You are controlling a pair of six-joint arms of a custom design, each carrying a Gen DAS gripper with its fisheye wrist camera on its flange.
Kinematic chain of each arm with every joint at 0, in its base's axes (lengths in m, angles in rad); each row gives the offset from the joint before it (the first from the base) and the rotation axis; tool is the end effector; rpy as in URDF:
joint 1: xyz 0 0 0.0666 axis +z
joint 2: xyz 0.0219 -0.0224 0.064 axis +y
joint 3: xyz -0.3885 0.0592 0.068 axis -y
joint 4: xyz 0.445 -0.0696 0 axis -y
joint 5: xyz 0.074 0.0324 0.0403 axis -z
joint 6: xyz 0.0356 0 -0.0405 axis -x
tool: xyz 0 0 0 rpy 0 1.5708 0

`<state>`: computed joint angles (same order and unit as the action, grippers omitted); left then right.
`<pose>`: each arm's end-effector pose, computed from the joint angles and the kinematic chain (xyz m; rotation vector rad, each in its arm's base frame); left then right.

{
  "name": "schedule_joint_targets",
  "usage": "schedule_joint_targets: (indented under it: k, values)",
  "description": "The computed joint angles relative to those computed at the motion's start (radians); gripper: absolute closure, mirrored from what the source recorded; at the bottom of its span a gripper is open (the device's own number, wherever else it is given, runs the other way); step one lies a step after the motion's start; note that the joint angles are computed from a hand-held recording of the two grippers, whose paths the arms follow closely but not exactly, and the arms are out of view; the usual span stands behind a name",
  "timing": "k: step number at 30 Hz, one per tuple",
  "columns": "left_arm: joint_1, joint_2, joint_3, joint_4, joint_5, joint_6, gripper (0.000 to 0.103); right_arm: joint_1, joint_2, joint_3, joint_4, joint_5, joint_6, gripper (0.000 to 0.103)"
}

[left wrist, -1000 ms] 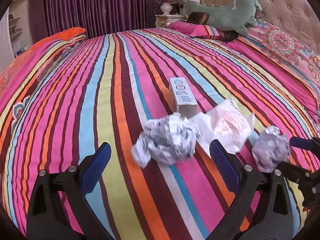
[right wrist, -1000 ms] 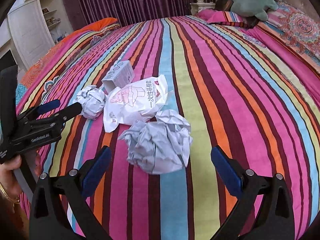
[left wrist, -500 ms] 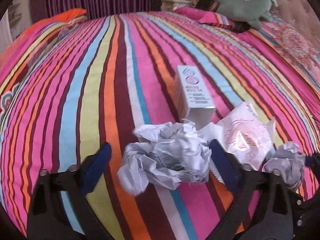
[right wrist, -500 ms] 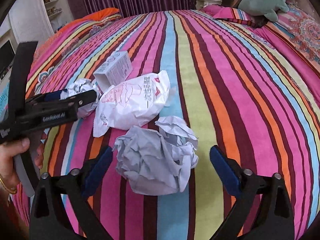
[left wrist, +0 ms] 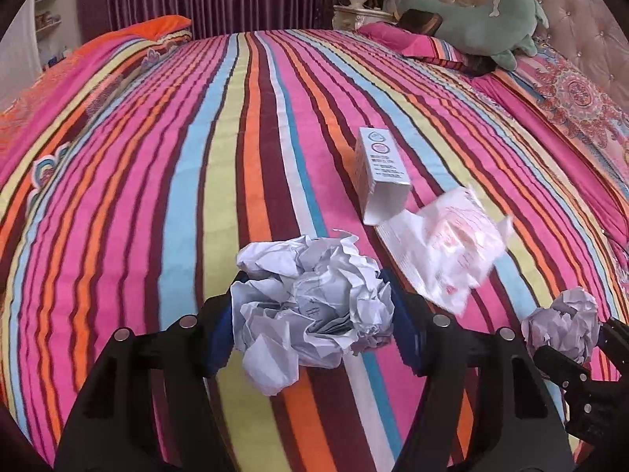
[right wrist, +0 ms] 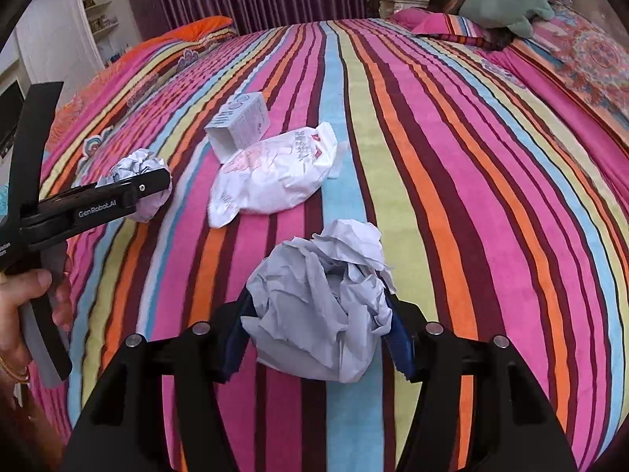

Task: Collect trash
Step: 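Grasp a crumpled paper ball with right tool while left tool grasps another paper ball, then carry the paper ball with right tool while left tool carries its paper ball to basket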

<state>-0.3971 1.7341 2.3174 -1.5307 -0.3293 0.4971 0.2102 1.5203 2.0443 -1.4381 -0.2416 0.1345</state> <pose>0.5450 -0.2165 0.6604 -0.2528 2.4340 0.0257 0.5084 0.1168 0.6586 -0.5253 2.4209 0.3322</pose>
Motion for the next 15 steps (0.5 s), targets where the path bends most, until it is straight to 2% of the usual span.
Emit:
schedule_joint_targets:
  k: [10,15]
  values:
    - [-0.098,-0.108,-0.089,-0.03,-0.076,0.047,0.038,-0.009,-0.113,-0.084,-0.011,-0.038,-0.003,0.047]
    - [-0.151,-0.196,-0.199,-0.015,-0.095,0.105,0.038,-0.015,-0.179,-0.146,-0.012,-0.049,0.001,0.046]
